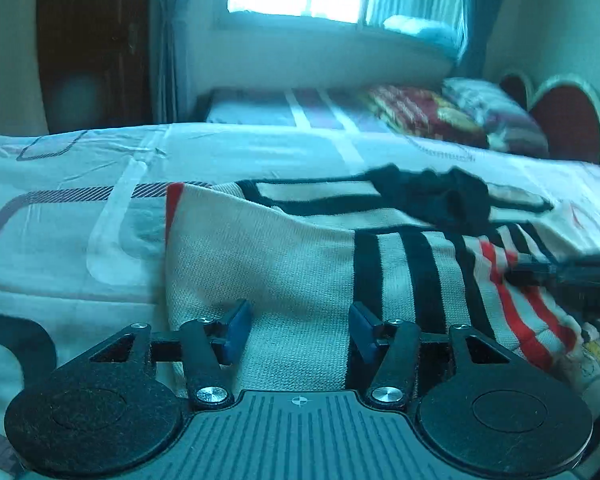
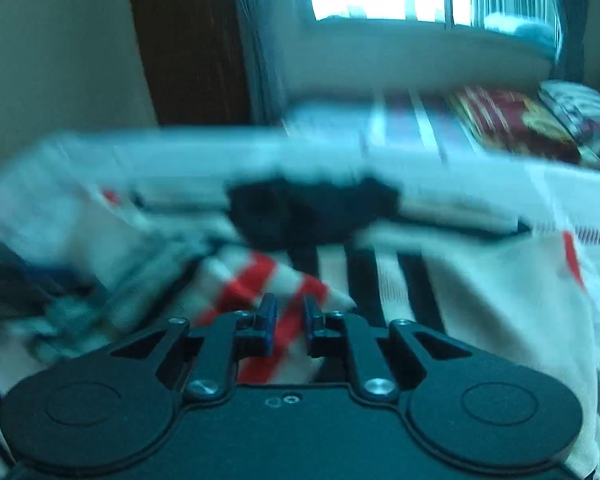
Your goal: Fold small clothes
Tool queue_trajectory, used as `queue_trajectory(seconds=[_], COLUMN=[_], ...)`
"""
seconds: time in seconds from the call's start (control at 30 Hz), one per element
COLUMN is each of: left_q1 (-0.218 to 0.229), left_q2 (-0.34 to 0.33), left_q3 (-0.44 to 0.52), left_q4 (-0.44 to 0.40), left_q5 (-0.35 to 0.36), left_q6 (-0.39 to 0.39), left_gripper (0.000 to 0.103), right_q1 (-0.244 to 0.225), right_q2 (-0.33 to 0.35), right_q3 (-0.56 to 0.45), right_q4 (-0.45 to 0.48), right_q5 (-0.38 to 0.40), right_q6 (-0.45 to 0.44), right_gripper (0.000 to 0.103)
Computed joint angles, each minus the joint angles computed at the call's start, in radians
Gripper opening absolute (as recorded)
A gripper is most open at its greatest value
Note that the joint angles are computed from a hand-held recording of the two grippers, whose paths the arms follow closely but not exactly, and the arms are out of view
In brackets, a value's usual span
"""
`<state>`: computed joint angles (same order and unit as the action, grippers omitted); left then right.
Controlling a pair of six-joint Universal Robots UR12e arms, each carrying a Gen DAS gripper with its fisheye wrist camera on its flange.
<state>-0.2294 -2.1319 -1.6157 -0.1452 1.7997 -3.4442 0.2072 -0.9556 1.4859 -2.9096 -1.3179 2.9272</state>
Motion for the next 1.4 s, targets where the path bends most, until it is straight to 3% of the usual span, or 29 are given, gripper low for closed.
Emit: queue_trajectory(seconds=[0.1,0.17,0.27,0.3,0.37,0.47,0.53,0.6,0.67,0.73,0.8,0.87,0.9,0.97,1.07,1.2,1.27,1.33,1.4], left_q1=[0.012,0.028,0.049,0.061,0.068,0.058,0.065,0.072,0.065,0.058,0.055,0.054,0.049,0.05,0.028,-0.012,-0.028,-0.041,-0.054], left_q2=[-0.004,-0.024,-0.062,-0.07,-0.067,-0.063,-0.074,-0.079,-0.073,-0.061,-0.056,-0.068,-0.072,-0.057,-0.03,0.002,0.007,-0.004,-0.01], left_q3=[0.002,0.032,0.099,0.103,0.099,0.089,0.105,0.101,0.117,0.093,0.09,0.086,0.09,0.083,0.036,-0.026,-0.036,-0.022,-0.029], left_q4=[0.084,0.09,-0.015,-0.03,-0.015,0.051,-0.005,0.01,-0.028,0.04,-0.004,-0.011,-0.02,-0.042,0.051,0.111,0.095,0.018,0.039], left_q5=[0.001,-0.011,-0.01,-0.035,-0.059,-0.011,-0.011,-0.032,-0.016,-0.013,-0.002,0.009,0.037,0.044,0.082,0.11,0.122,0.151,0.19], left_q6=[0.019,0.03,0.069,0.07,0.045,0.083,0.074,0.062,0.06,0.087,0.096,0.112,0.105,0.056,0.086,0.08,0.066,0.054,0.055], left_gripper=[0.055,0.055,0.056,0.065,0.065,0.065,0.067,0.073,0.073,0.073,0.073,0.081,0.092,0.093,0.093,0.093,0.093,0.093,0.094], right_q1=[-0.013,-0.002,0.006,0.003,-0.009,-0.038,-0.046,-0.041,-0.052,-0.067,-0.077,-0.074,-0.074,-0.086,-0.101,-0.119,-0.111,-0.087,-0.078], right_q2=[0.006,0.023,0.05,0.056,0.048,0.035,0.035,0.05,0.045,0.03,0.022,0.025,0.026,0.008,-0.024,-0.06,-0.067,-0.064,-0.061], right_q3=[0.004,-0.017,-0.055,-0.059,-0.052,-0.01,-0.014,-0.039,-0.033,0.005,0.03,0.022,0.019,0.035,0.093,0.153,0.166,0.155,0.159], right_q4=[-0.1,-0.119,-0.051,-0.047,-0.052,-0.203,-0.182,-0.086,-0.081,-0.184,-0.247,-0.183,-0.138,-0.135,-0.246,-0.274,-0.248,-0.161,-0.183], right_q5=[0.079,0.032,-0.03,-0.022,0.011,0.066,0.051,-0.021,0.002,0.04,0.043,-0.032,-0.057,-0.029,0.013,0.114,0.103,0.027,0.001], right_q6=[0.064,0.077,0.066,0.047,0.04,0.086,0.089,0.062,0.081,0.104,0.089,0.068,0.061,0.073,0.067,0.05,0.023,-0.011,-0.004], right_gripper=[0.015,0.017,0.016,0.016,0.016,0.018,0.019,0.019,0.016,0.019,0.019,0.023,0.024,0.023,0.026,0.026,0.025,0.026,0.027])
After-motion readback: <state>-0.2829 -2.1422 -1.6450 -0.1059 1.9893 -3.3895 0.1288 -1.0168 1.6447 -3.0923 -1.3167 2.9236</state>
